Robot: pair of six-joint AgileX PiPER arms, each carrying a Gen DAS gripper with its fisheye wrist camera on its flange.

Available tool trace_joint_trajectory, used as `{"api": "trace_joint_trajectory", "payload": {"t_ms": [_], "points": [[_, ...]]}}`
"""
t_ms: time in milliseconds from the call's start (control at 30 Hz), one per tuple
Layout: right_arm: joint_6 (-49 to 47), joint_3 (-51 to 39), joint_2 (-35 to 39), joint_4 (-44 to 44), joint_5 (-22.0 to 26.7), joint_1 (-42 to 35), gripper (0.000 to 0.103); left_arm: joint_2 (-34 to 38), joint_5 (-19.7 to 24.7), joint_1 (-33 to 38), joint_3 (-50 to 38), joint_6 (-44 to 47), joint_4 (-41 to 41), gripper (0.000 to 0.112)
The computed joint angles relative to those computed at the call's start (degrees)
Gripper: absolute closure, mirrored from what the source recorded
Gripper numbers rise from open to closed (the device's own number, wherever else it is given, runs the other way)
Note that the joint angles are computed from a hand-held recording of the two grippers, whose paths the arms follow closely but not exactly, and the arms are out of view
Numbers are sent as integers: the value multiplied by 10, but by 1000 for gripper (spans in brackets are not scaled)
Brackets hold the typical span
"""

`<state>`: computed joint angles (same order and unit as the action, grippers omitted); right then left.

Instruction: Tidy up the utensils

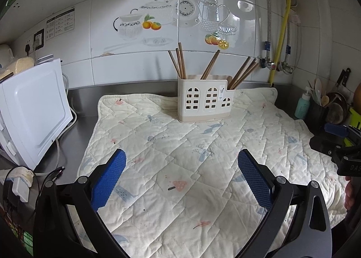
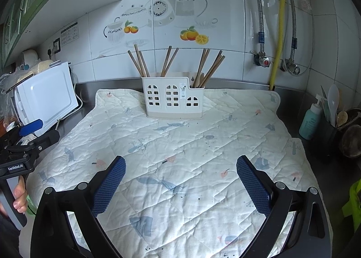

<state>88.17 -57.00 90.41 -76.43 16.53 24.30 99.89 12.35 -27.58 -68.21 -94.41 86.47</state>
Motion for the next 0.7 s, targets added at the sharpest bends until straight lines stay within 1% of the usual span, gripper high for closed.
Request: {"api": "trace_joint_trajectory", "payload": {"t_ms": [233, 333, 533, 700], "points": [[-2, -5, 8, 2, -4, -2, 8, 0, 18, -4, -1, -15, 9, 14], [4, -6, 9, -5, -2, -1, 8, -3, 32, -9, 1, -45, 39, 14], [40, -5, 11, -39, 27, 12, 8, -6, 54, -21, 4, -78, 73, 14], [50, -4, 7, -46, 29, 12, 7, -4, 68, -30, 4, -86, 88, 14]]}}
